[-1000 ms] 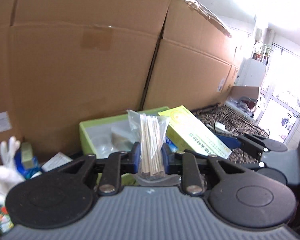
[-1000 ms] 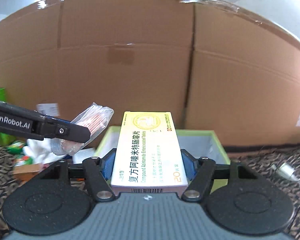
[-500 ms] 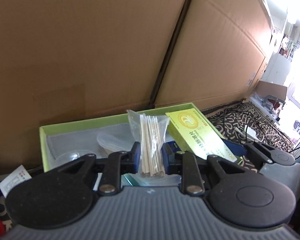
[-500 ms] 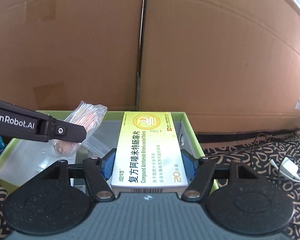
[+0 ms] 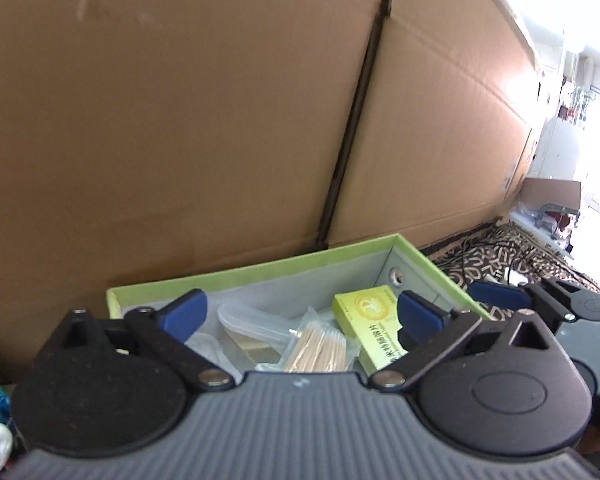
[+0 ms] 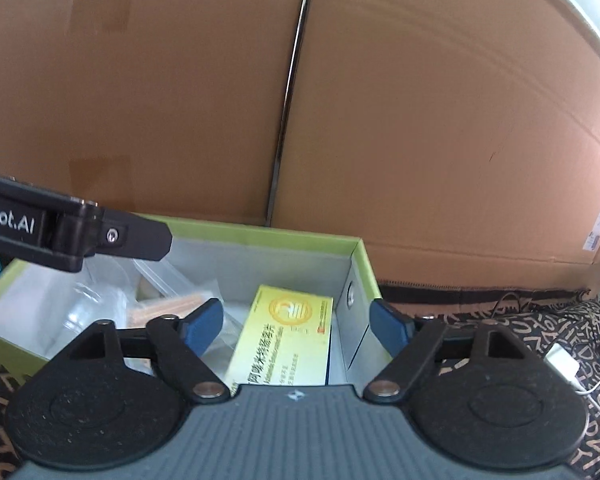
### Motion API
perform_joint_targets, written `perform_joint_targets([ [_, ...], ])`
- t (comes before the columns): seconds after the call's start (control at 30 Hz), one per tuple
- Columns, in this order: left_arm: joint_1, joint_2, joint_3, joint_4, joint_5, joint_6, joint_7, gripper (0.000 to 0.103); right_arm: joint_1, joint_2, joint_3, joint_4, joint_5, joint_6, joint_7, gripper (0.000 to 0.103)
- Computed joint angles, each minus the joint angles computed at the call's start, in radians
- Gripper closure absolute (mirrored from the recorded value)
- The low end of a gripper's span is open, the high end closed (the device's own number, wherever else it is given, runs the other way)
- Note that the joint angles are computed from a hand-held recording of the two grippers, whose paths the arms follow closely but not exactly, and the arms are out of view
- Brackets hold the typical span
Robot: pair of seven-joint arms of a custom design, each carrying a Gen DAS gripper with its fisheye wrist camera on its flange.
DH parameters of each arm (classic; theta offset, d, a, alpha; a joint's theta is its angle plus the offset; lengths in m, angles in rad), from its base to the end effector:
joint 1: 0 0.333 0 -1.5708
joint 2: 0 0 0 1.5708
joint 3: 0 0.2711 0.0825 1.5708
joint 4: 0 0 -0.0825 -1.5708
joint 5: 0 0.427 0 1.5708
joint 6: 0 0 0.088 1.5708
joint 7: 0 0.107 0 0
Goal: Organize objects
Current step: 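Withdraw both tools from the box back toward the copper boxes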
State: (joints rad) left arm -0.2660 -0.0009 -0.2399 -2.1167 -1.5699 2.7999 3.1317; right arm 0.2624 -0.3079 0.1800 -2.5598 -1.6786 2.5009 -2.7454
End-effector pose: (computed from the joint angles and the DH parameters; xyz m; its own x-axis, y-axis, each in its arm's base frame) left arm 0.5491 -0.2504 0.3858 -0.7031 -0.6876 0.1812 -0.4600 0.2454 -0.8534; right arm 0.4395 0.2103 0.3213 -0.2383 -0.9586 0.1558 -0.4515 -0.0327 -0.8917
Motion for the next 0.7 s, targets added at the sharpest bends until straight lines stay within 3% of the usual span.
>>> perform_joint_targets([
  [0.1,0.005,-0.088,0.016,-0.071,-0.02,0.014,0.022,0.0,0.022,-0.083,0.026,-0.051,0.015,-0.026,0.006,0.012],
  [0.23,-0.016,-0.182,0.033,-0.15,-0.084,0.091,0.091,0.0,0.047,-0.178,0.063,-0.108,0.052,-0.035,0.021,0.01],
  [0.47,-0.018,-0.389,0.112,-0.336,-0.081,0.029,0.071,0.0,0.103,-0.258,0.142,-0.157,0.153,-0.074,0.029,0.008],
  [0.7,0.02,-0.592,0.228,-0.525,0.016,-0.052,0.026,0.0,0.157,-0.208,0.196,-0.133,0.192,-0.085,0.136,0.003],
])
